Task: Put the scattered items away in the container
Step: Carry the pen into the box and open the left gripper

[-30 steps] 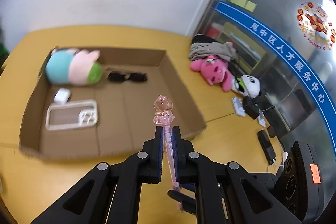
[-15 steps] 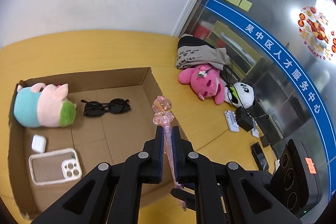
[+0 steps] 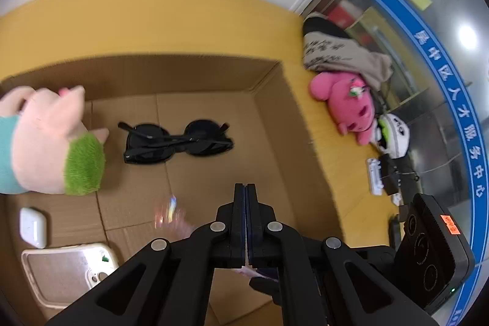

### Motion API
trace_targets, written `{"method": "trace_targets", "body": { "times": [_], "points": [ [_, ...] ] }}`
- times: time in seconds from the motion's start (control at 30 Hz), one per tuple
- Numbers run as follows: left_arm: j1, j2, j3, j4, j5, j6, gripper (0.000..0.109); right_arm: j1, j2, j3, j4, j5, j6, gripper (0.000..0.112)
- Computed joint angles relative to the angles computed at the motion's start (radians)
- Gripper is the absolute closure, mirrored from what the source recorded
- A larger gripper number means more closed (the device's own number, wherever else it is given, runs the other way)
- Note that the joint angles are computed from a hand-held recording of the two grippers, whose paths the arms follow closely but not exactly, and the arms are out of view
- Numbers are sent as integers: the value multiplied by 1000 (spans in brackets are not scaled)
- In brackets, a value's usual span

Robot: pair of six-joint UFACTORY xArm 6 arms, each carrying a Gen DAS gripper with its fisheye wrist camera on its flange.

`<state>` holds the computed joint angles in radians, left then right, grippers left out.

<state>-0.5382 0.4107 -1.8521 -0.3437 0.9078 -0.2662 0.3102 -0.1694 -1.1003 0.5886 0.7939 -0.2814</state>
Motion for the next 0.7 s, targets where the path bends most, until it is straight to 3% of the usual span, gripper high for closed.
{"method": "trace_targets", "body": {
  "times": [0.17, 0.53, 0.6, 0.63, 0.67, 0.7],
  "points": [
    [11, 39, -7, -18, 18, 5, 109, 8, 64, -33, -101, 27, 73, 103],
    [35, 2, 70, -37, 43, -26, 107, 26, 90, -46, -137, 45, 115, 103],
    [39, -1, 83, -39, 65, -41, 100, 21, 91, -45, -112, 43, 116, 103],
    [41, -3, 91, -53, 72, -38, 88, 16, 90, -44, -98, 41, 116, 103],
    [43, -4, 100, -74, 79, -36, 69, 12, 89, -42, -85, 39, 116, 103],
    [43, -7, 113, -99, 76, -36, 59, 6, 88, -38, -68, 33, 117, 103]
  ]
}}
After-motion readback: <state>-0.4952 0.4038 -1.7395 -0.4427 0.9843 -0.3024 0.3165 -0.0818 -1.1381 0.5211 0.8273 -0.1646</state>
